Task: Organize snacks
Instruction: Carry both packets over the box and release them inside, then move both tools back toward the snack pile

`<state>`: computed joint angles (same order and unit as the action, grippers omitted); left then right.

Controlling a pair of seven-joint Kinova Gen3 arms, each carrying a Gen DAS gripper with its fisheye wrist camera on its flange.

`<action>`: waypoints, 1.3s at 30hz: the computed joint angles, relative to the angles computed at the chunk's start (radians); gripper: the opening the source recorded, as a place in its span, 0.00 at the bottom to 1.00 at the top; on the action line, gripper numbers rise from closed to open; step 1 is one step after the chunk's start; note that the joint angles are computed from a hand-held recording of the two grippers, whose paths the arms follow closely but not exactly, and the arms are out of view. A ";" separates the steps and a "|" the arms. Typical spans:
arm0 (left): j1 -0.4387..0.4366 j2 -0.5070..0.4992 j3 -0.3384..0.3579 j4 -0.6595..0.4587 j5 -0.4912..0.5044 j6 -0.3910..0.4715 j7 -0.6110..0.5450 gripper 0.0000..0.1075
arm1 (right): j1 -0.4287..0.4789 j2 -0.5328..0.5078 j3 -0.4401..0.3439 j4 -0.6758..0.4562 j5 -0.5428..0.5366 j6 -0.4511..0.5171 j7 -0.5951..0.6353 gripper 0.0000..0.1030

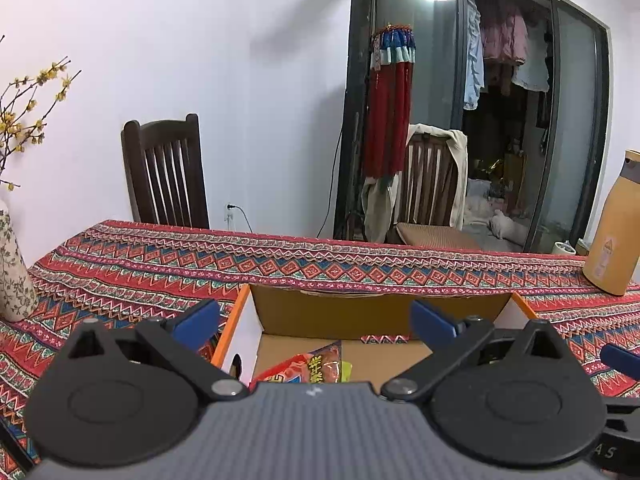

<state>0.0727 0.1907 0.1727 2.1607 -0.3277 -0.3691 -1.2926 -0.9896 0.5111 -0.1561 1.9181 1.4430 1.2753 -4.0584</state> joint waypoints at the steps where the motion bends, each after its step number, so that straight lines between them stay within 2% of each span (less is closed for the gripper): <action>1: 0.006 0.000 -0.003 -0.001 0.008 0.002 -0.007 0.96 | -0.003 -0.001 0.000 0.002 -0.001 0.005 -0.003 1.00; 7: -0.004 -0.015 0.002 0.014 -0.001 -0.012 0.011 0.96 | -0.018 -0.001 -0.001 0.006 -0.006 0.044 -0.031 1.00; 13: -0.049 -0.076 -0.003 0.075 -0.131 -0.112 0.126 0.96 | -0.053 -0.007 -0.008 0.004 -0.013 0.113 -0.040 1.00; 17: -0.042 -0.137 -0.045 0.117 -0.178 -0.164 0.176 0.96 | -0.081 -0.020 -0.017 0.000 -0.022 0.179 -0.032 1.00; 20: -0.044 -0.177 -0.079 0.127 -0.279 -0.171 0.267 0.96 | -0.093 -0.035 -0.029 -0.005 -0.031 0.201 -0.018 1.00; 24: -0.026 -0.222 -0.117 0.147 -0.337 -0.173 0.312 0.96 | -0.124 -0.045 -0.042 -0.014 -0.046 0.251 0.009 1.00; 30: -0.015 -0.278 -0.191 0.189 -0.482 -0.199 0.414 0.96 | -0.175 -0.051 -0.065 -0.026 -0.082 0.310 0.024 1.00; 39: -0.010 -0.360 -0.298 0.281 -0.634 -0.257 0.475 0.96 | -0.260 -0.036 -0.093 -0.030 -0.173 0.364 -0.015 1.00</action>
<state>0.0622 -0.1698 -0.1256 2.4414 -0.9619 -0.6258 -0.8181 -1.2497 0.4750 -0.2495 1.8883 1.2703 1.6395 -4.0739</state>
